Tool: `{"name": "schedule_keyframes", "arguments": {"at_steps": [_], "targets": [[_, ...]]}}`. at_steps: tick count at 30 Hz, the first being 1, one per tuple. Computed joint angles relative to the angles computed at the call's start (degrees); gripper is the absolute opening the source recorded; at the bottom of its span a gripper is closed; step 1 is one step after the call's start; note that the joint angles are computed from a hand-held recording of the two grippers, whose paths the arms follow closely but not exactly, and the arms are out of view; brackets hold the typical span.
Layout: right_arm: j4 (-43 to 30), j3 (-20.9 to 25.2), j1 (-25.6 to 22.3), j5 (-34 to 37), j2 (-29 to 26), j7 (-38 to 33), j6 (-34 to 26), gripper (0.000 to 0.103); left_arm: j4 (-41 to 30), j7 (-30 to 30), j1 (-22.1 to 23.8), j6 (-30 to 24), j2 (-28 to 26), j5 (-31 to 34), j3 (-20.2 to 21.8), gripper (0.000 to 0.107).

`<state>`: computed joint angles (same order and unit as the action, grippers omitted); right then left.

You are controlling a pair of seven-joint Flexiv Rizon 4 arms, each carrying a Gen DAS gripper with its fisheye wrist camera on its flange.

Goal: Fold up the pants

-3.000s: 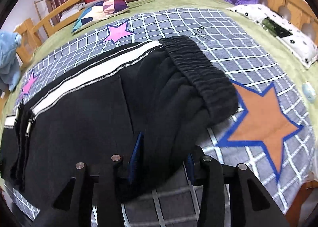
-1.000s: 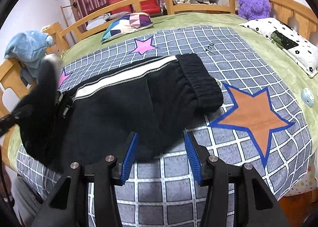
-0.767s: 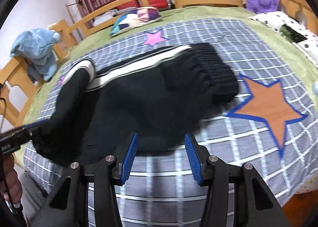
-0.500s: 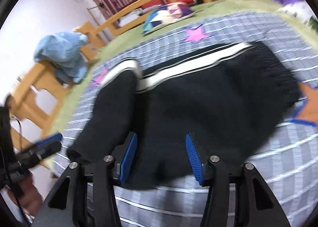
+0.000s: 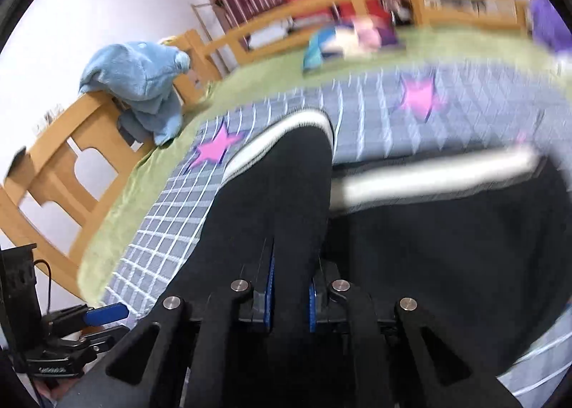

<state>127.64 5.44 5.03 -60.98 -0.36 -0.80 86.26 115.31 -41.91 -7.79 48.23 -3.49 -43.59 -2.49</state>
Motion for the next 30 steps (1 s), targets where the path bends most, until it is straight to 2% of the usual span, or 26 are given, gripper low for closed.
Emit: {"name": "schedule_keyframes", "arguments": {"at_steps": [1,7,9,10,12,14,15,17,19,21,24,26,27,28,29,30], "targets": [[0.5,0.2,-0.1,2.2,2.6,-3.6,-3.8,0.013,-0.3,-0.2,-0.1,0.0,-0.2,0.4,-0.2,0.052],[6.4,1.1,-7.2,8.8,13.8,-11.8,-15.6,0.013,-1.5,0.9,-1.6,-0.7,-1.1,-0.9,-1.7,0.052],[8.6,0.3,-8.4,14.9,14.9,-15.6,-17.5,0.014,-2.1,0.6,-2.5,-0.7,-1.9,-1.4,-2.5,0.052],[9.3,-0.4,-7.9,20.0,14.4,-19.8,-19.5,0.015,-2.5,0.1,-2.9,-0.6,-2.3,-1.1,-2.8,0.052],[11.4,-0.8,-8.9,24.4,13.4,-22.1,-19.1,0.028,-3.1,-0.3,-4.0,-0.3,-3.0,-0.4,-3.7,0.052],[14.0,0.3,-11.7,21.9,14.6,-21.5,-15.5,0.03,-3.4,-0.3,-5.3,1.1,-3.2,1.0,-4.4,0.052],[14.3,1.4,-12.6,20.7,16.3,-21.5,-16.6,0.031,-3.6,-0.3,-5.7,1.6,-3.2,1.2,-4.6,0.052],[15.0,3.9,-15.8,15.7,19.8,-16.9,-17.8,0.031,-4.0,0.0,-6.8,3.2,-3.4,0.6,-5.4,0.052],[16.1,4.5,-18.3,11.5,22.2,-13.8,-13.4,0.031,-4.2,-0.5,-7.9,5.0,-3.7,-0.3,-6.0,0.052],[16.5,4.6,-18.0,11.5,22.6,-15.6,-10.9,0.032,-4.4,-3.1,-9.0,6.8,-4.5,2.1,-6.2,0.052],[17.4,5.5,-17.4,11.5,20.6,-18.1,-11.2,0.032,-2.7,-5.2,-10.3,9.5,-5.5,6.7,-6.3,0.052],[19.2,6.1,-17.5,11.3,18.7,-16.9,-12.0,0.032,-2.0,-9.7,-10.9,9.0,-6.9,14.1,-5.3,0.052],[21.1,6.1,-19.9,6.6,18.4,-13.8,-9.2,0.032,-1.1,-10.5,-10.9,10.0,-7.0,15.0,-5.4,0.053],[22.0,5.6,-20.9,3.6,18.7,-11.9,-6.9,0.032,0.6,-8.8,-10.7,12.5,-6.6,13.0,-6.2,0.054],[22.7,5.2,-20.4,4.4,19.3,-12.4,-6.4,0.032,1.3,-7.1,-10.3,13.0,-6.0,11.8,-6.7,0.054],[22.8,5.0,-18.2,9.0,20.1,-15.4,-8.1,0.032,0.4,-7.7,-10.0,11.1,-5.9,12.8,-6.4,0.055]]}}
